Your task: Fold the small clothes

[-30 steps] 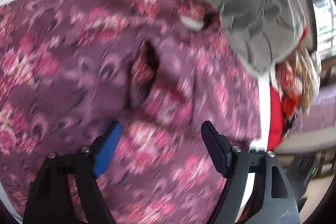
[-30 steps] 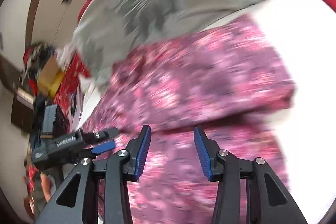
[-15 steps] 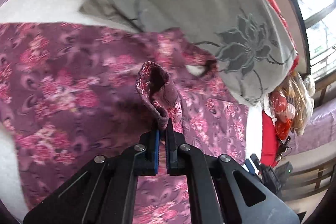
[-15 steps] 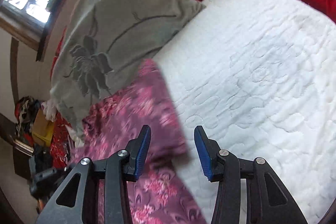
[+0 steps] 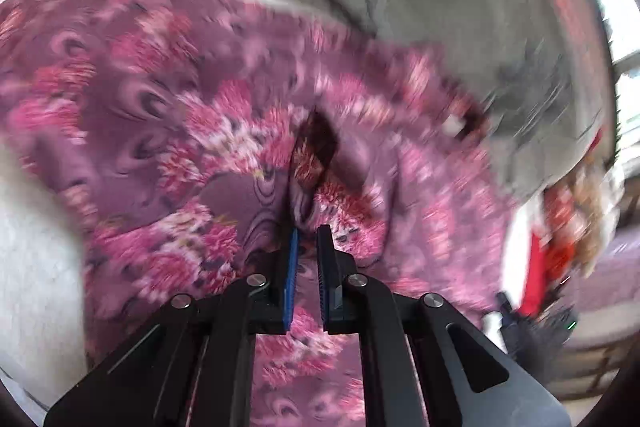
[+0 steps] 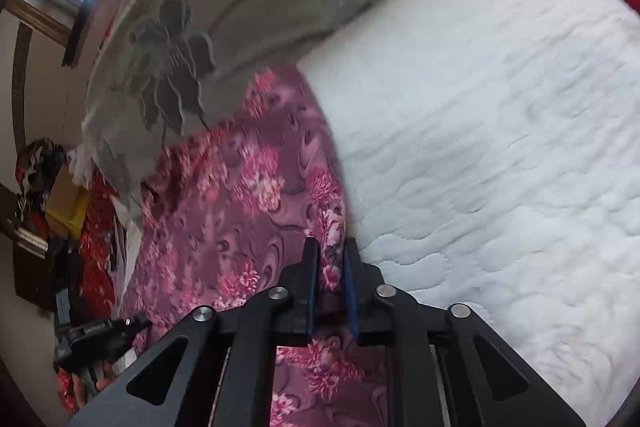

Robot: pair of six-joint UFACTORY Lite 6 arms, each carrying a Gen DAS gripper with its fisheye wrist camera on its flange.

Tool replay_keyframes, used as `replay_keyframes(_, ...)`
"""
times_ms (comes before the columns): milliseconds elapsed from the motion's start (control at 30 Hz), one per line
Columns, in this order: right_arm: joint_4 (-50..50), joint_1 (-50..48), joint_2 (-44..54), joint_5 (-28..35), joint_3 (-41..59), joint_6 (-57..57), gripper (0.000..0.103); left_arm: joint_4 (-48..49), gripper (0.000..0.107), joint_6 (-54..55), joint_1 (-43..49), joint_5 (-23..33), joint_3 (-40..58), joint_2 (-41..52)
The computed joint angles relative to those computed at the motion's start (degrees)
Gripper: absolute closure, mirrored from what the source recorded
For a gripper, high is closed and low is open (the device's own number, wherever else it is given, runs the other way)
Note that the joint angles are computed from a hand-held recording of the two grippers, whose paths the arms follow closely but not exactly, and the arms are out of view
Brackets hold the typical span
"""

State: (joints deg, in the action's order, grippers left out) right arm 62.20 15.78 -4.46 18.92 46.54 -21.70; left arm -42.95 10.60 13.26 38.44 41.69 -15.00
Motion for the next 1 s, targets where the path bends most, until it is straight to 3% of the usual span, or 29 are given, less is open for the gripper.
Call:
replay_keyframes(67, -4.8, 1.2, -4.9, -1.9, -0.5, 4.8, 0.079, -3.5, 0.1, 2.0, 1.5, 1.4, 0.0, -3.3)
replay_keyframes(133, -7.9, 3.3, -6.8, -4.1, 0.0, 7.2, 0.073, -3.0, 0.082, 0.9, -1.5, 1.0, 2.8, -1.4)
replay_keyframes(200, -17.5, 7.5, -4.9, -5.2, 3.0, 16.2, 0.073, 3.3, 0.073, -5.7, -7.3, -3.7, 5.0, 1.6)
replay_keyframes(300, -30.6, 13.9, -0.3, -5.6, 7.3, 29.5, 0.073, 12.0, 0.073, -13.1, -12.8, -7.0, 9.2, 12.3)
replay_keyframes(400, -41.5, 21.1, 6.2, -6.0, 13.6, 41.5, 0.073, 5.4, 0.073, -7.3, -10.8, -6.7, 7.3, 11.1)
replay_keyframes(533, -50.3, 28.4, 16.7, -5.4, 25.9, 50.4, 0.073, -3.0, 0.071, 5.2, 3.4, 4.2, 3.3, 0.0)
replay_keyframes(633, -56.3, 33.6, 30.6, -1.3, 43.9, 55.6, 0.073, -5.3, 0.051, 14.8, 21.1, 15.4, 3.8, -4.7)
replay_keyframes(667, -58.0, 34.8, 34.8, 0.8, 49.9, 57.3, 0.073, -4.5, 0.05, 16.3, 27.1, 17.6, 4.5, -5.1)
replay_keyframes(800, -61.0, 38.9, 53.2, 5.3, 73.8, 59.6, 0.072, -4.1, 0.049, 28.0, 51.1, 25.0, 13.2, 6.6)
replay_keyframes(867, -64.5, 40.4, 59.9, 8.5, 81.0, 63.1, 0.064, -4.1, 0.049, 31.3, 60.4, 27.6, 20.1, 15.5)
replay_keyframes(1000, -85.4, 43.5, 56.3, 1.1, 71.2, 80.9, 0.063, -6.0, 0.048, 30.9, 69.2, 27.9, 31.5, 31.5)
